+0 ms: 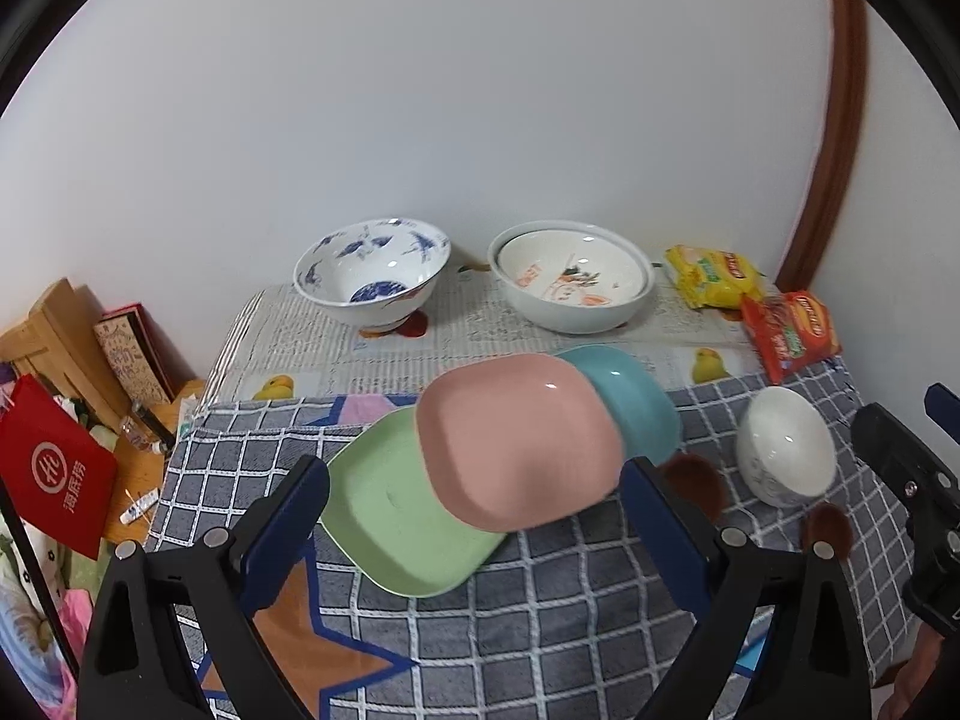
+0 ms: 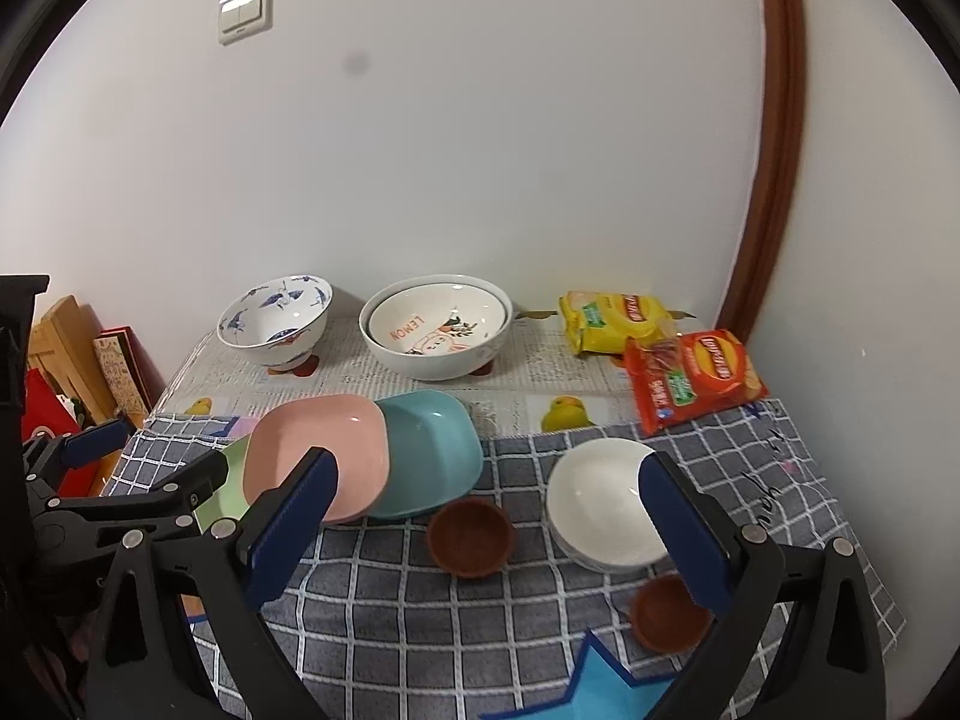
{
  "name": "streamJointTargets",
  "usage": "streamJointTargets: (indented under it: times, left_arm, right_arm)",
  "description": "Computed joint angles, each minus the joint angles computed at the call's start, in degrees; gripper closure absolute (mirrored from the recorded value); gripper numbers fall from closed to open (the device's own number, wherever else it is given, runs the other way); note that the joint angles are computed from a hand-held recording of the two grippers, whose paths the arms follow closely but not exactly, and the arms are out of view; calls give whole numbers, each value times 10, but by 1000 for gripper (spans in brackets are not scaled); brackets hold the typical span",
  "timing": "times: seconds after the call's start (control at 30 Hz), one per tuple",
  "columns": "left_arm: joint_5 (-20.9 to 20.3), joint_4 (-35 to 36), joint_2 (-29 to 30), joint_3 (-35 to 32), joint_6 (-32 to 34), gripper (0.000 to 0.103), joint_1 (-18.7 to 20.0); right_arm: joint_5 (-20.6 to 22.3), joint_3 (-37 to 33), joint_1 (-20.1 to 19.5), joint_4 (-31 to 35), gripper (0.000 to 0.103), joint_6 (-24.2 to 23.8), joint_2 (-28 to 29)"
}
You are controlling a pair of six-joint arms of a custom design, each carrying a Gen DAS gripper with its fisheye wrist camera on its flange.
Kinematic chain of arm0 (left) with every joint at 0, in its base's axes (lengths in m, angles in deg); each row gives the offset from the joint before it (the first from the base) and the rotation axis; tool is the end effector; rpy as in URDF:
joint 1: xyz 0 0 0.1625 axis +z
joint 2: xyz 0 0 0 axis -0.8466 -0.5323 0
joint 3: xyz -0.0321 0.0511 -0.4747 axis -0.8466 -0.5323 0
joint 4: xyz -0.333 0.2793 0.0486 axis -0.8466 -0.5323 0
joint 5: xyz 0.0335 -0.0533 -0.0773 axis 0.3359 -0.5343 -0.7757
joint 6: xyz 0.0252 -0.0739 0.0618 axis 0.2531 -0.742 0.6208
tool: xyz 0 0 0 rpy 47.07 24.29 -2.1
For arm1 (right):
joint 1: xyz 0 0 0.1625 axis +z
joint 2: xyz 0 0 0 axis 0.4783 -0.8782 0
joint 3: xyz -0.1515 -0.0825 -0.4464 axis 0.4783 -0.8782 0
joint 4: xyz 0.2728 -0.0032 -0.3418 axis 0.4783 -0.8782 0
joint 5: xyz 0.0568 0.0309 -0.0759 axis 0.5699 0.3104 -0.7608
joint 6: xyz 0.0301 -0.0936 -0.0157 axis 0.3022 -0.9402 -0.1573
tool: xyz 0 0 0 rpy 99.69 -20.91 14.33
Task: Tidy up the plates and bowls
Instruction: 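Reach both grippers to the pink plate rim and close on it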
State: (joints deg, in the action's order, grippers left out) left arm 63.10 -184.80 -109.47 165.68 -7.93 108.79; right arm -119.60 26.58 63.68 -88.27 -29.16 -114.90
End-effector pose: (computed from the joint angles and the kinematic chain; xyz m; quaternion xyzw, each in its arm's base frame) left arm -0.3247 -0.7633 0.0316 -0.0593 0.7990 -0.4091 0.4367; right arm 0.1382 -0.8004 0.2644 0.3359 -0.8491 0.3101 0.2646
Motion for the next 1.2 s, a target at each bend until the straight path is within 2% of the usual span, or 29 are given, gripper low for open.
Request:
streamJointTargets:
  times: [0.1,0.2,0.3,0.5,0.8,0.93,1.1,1.2]
  left_arm:
    - [-4,2,-6,4,-12,8,12]
    - [-9,23,-11,1,-31,12,24]
    - [-14,7,-10,-1,-15,12,35]
    - [-47,-21,0,-19,28,24,61]
    - [-84,-23,32,-71,71,42,92]
    - [-99,-14,41,-89,74,52,102]
    - [-108,-8,45,-97,70,59,110]
    - [-114,-9,47,-102,77,65,113]
  right_arm:
    - [-2,-21,2,4,3,4,21]
    - [-3,-43,2,26,9,14,40]
    - [-9,-66,3,52,12,20,61]
    - [-15,-101,2,100,20,13,98]
    - [-28,-147,-4,150,40,5,147]
    - [-35,-168,-6,171,49,12,165]
    - [-36,-192,-9,194,55,22,183]
    - [-35,-202,-11,208,62,28,189]
